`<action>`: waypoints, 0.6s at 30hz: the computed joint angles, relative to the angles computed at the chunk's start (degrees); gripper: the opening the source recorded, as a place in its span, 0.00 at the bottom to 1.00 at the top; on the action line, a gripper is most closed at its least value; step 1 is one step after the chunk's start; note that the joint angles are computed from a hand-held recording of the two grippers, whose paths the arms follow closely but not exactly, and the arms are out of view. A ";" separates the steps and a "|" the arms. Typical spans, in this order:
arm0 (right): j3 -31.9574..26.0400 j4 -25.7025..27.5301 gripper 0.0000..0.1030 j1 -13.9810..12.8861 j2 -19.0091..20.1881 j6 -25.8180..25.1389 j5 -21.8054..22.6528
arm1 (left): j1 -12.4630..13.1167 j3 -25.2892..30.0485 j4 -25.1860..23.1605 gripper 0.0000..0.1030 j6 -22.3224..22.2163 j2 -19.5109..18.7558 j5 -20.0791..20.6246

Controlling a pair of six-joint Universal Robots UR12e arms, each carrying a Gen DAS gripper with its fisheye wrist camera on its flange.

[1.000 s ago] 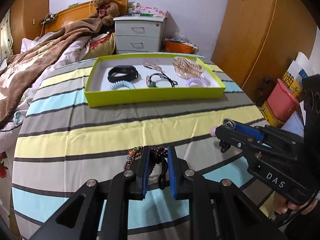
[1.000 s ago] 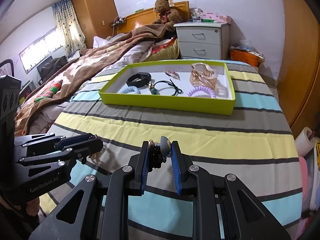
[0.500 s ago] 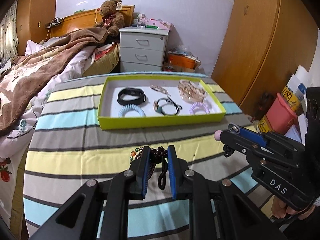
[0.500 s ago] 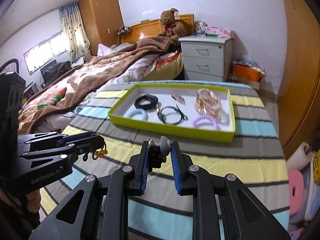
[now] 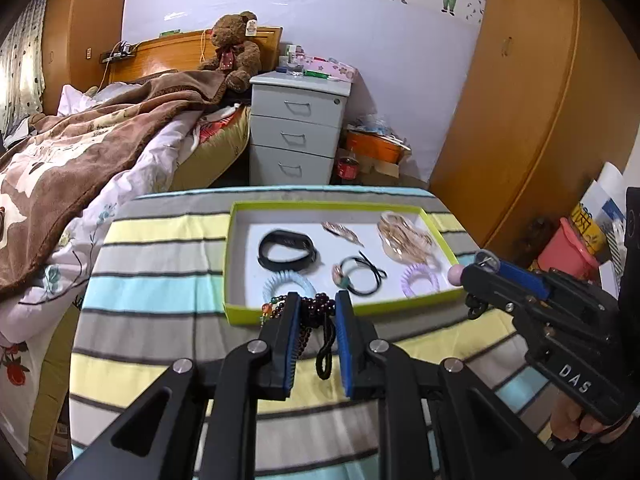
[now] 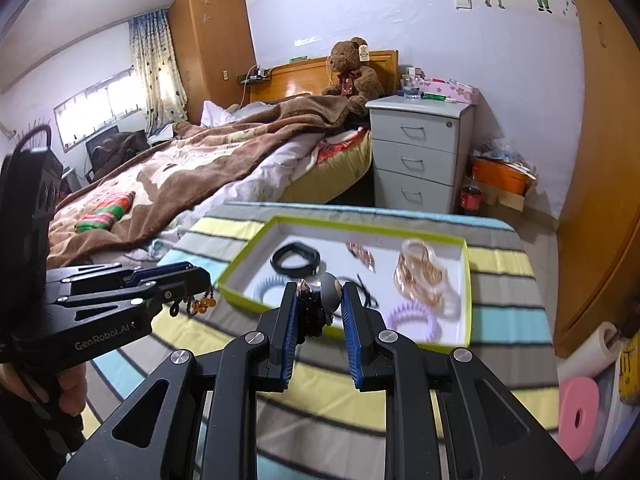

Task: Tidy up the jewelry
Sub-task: 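Carry the beaded bracelet with the left tool while the right tool carries the pink-bead tie into the box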

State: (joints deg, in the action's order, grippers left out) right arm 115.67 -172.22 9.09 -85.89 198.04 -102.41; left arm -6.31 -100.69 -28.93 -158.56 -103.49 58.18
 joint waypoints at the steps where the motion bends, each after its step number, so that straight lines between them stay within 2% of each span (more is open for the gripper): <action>1: -0.48 0.13 0.21 -0.31 0.26 -0.33 0.26 | -0.02 0.54 -0.27 0.17 -0.39 -0.36 0.01; 11: -4.59 2.76 0.21 -2.98 3.11 -2.96 4.02 | -0.48 4.52 -1.24 0.17 -2.92 -3.65 -0.62; 15: -6.43 4.55 0.21 -4.98 4.75 -3.03 8.50 | -1.05 4.98 -2.11 0.17 -2.10 -4.31 -1.00; 18: -7.54 5.70 0.21 -6.88 6.19 -2.44 14.10 | -1.73 5.25 -2.90 0.17 -1.28 -4.90 -0.06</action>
